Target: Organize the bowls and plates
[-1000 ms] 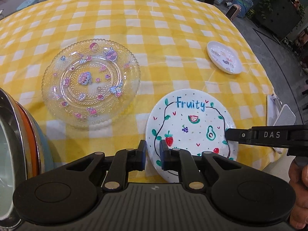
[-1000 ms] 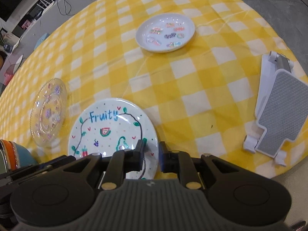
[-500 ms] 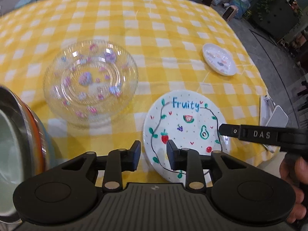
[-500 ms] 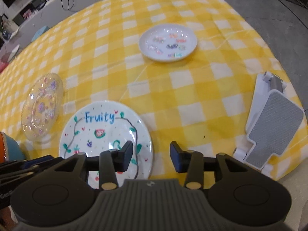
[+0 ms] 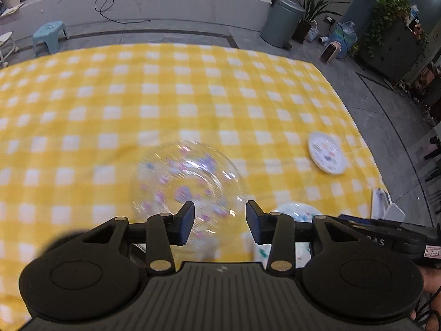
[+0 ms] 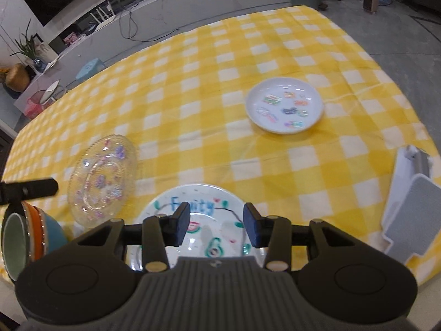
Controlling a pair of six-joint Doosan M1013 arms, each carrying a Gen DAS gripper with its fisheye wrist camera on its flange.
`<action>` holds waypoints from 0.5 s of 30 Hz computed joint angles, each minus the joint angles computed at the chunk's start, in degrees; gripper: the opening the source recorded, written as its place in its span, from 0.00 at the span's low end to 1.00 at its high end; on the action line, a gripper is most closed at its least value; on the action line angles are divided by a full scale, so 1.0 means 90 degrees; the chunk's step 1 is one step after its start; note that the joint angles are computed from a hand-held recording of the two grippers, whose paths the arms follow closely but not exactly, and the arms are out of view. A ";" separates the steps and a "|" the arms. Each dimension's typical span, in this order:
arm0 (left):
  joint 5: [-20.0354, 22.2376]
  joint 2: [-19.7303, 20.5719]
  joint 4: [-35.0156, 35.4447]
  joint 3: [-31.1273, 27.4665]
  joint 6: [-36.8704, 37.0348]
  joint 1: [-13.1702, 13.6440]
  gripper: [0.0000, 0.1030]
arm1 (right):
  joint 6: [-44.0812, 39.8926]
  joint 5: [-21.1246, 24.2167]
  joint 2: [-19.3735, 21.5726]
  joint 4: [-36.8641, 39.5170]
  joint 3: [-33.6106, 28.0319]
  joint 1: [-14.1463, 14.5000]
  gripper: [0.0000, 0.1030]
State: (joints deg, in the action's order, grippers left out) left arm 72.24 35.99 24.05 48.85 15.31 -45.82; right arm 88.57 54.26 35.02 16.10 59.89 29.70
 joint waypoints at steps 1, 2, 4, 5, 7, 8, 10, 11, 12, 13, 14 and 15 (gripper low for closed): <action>0.0031 -0.0050 0.0023 0.0054 0.0031 0.0025 0.47 | -0.0022 0.0003 0.0027 0.0035 -0.0046 0.0014 0.41; 0.0074 -0.0102 0.0076 0.0118 0.0044 0.0050 0.47 | -0.0030 0.0004 0.0050 0.0058 -0.0085 0.0032 0.41; 0.0131 -0.0196 0.0154 0.0251 0.0018 0.0092 0.47 | -0.0042 0.0028 0.0120 0.0159 -0.0199 0.0059 0.41; 0.0130 -0.0250 0.0177 0.0334 -0.0006 0.0121 0.47 | -0.0047 0.0050 0.0156 0.0224 -0.0258 0.0068 0.41; 0.0101 -0.0338 0.0152 0.0472 -0.0086 0.0188 0.47 | -0.0020 0.0105 0.0246 0.0380 -0.0398 0.0092 0.41; 0.0036 -0.0365 0.0114 0.0523 -0.0127 0.0218 0.47 | -0.0007 0.0139 0.0298 0.0451 -0.0478 0.0110 0.41; -0.0051 -0.0382 0.0027 0.0578 -0.0169 0.0280 0.47 | 0.0000 0.0192 0.0401 0.0555 -0.0639 0.0159 0.41; -0.0065 -0.0369 -0.0023 0.0571 -0.0142 0.0310 0.47 | -0.0017 0.0229 0.0454 0.0597 -0.0723 0.0186 0.41; -0.0053 -0.0341 -0.0075 0.0542 -0.0099 0.0341 0.47 | -0.0061 0.0256 0.0491 0.0661 -0.0778 0.0206 0.41; -0.0034 -0.0327 -0.0135 0.0533 -0.0050 0.0367 0.47 | -0.0114 0.0296 0.0540 0.0725 -0.0846 0.0230 0.41; 0.0010 -0.0276 -0.0264 0.0465 0.0042 0.0412 0.48 | -0.0160 0.0344 0.0585 0.0777 -0.0907 0.0249 0.41; 0.0041 -0.0242 -0.0440 0.0420 0.0130 0.0465 0.48 | -0.0190 0.0398 0.0633 0.0817 -0.0966 0.0265 0.41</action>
State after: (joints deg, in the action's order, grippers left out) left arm 72.61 33.81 20.09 52.62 16.48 -41.64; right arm 86.86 57.85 40.72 23.45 51.19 32.08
